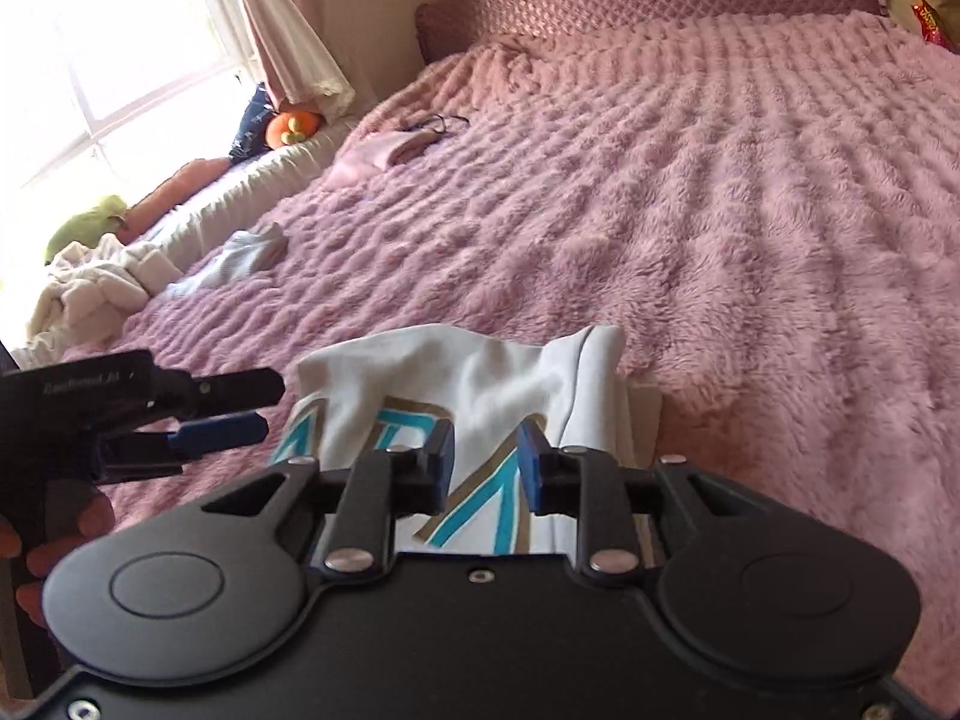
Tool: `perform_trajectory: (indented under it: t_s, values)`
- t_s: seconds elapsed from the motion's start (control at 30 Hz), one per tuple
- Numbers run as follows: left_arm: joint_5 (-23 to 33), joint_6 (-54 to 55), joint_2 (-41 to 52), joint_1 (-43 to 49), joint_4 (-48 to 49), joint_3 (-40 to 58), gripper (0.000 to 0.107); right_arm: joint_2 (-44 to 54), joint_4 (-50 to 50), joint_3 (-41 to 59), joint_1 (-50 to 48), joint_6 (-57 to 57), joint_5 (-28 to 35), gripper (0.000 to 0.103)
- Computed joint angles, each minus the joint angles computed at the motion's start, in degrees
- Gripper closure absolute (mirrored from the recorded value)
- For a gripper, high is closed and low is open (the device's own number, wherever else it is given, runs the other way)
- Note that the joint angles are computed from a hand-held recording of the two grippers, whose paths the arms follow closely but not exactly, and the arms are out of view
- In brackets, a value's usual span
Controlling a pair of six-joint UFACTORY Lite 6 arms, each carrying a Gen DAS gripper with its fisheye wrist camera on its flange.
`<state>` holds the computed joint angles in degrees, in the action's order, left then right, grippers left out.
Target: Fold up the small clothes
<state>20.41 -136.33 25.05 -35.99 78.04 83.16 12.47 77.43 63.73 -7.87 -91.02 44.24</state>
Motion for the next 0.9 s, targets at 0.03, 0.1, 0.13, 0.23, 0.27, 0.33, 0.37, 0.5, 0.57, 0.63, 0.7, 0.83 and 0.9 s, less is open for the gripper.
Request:
perform_trajectory:
  t_s: [0.03, 0.1, 0.13, 0.23, 0.27, 0.33, 0.37, 0.5, 0.57, 0.63, 0.7, 0.83, 0.9]
  values:
    - [-1.22, 4.69, 2.62, 1.64, -4.41, 2.84, 0.051, 1.8, -0.35, 1.37, 0.84, 0.66, -1.8, 0.079]
    - [0.0, 12.77, 7.32, 3.63, -13.81, 7.88, 0.051, 5.25, -2.43, 3.87, 1.93, 2.69, -5.06, 0.078]
    - [-0.05, 13.68, 8.83, 4.52, -15.05, 9.1, 0.051, 6.43, -2.41, 4.32, 1.96, 2.58, -5.91, 0.078]
    - [-1.48, 23.24, 13.85, 7.21, -24.75, 12.8, 0.05, 8.44, -3.95, 5.32, 1.72, 3.57, -7.01, 0.079]
    - [-1.37, 28.22, 15.63, 7.82, -29.41, 14.48, 0.054, 8.51, -4.61, 5.27, 2.1, 4.04, -7.63, 0.079]
    - [1.02, 31.87, 17.11, 7.33, -31.53, 16.91, 0.055, 7.43, -5.52, 4.39, 3.34, 4.08, -9.41, 0.079]
    - [2.13, 30.34, 16.43, 6.68, -29.64, 16.98, 0.054, 6.14, -6.2, 3.57, 3.83, 4.27, -10.32, 0.079]
    - [9.48, 24.44, 7.54, 1.14, -21.02, 11.54, 0.045, -3.56, -7.13, -2.09, 1.99, 4.22, -7.9, 0.058]
    - [13.47, 22.03, 0.95, -3.04, -18.18, 6.15, 0.026, -10.92, -7.36, -6.96, 0.21, 5.09, -7.35, 0.042]
    - [17.02, 20.9, -6.16, -8.65, -17.75, 0.38, 0.014, -17.69, -11.12, -10.57, -2.61, 8.56, -3.56, 0.034]
    - [24.89, 22.5, -10.13, -16.57, -20.19, -1.03, 0.009, -25.42, -15.95, -14.72, -5.48, 12.54, -0.66, 0.024]
    - [46.84, 19.64, -9.3, -34.73, -21.2, 3.64, 0.004, -43.12, -21.49, -23.47, -16.45, 10.56, 9.35, 0.011]
    - [55.78, 18.13, -6.19, -41.77, -23.37, 8.85, 0.004, -50.07, -23.03, -25.39, -26.58, 8.26, 18.74, 0.01]
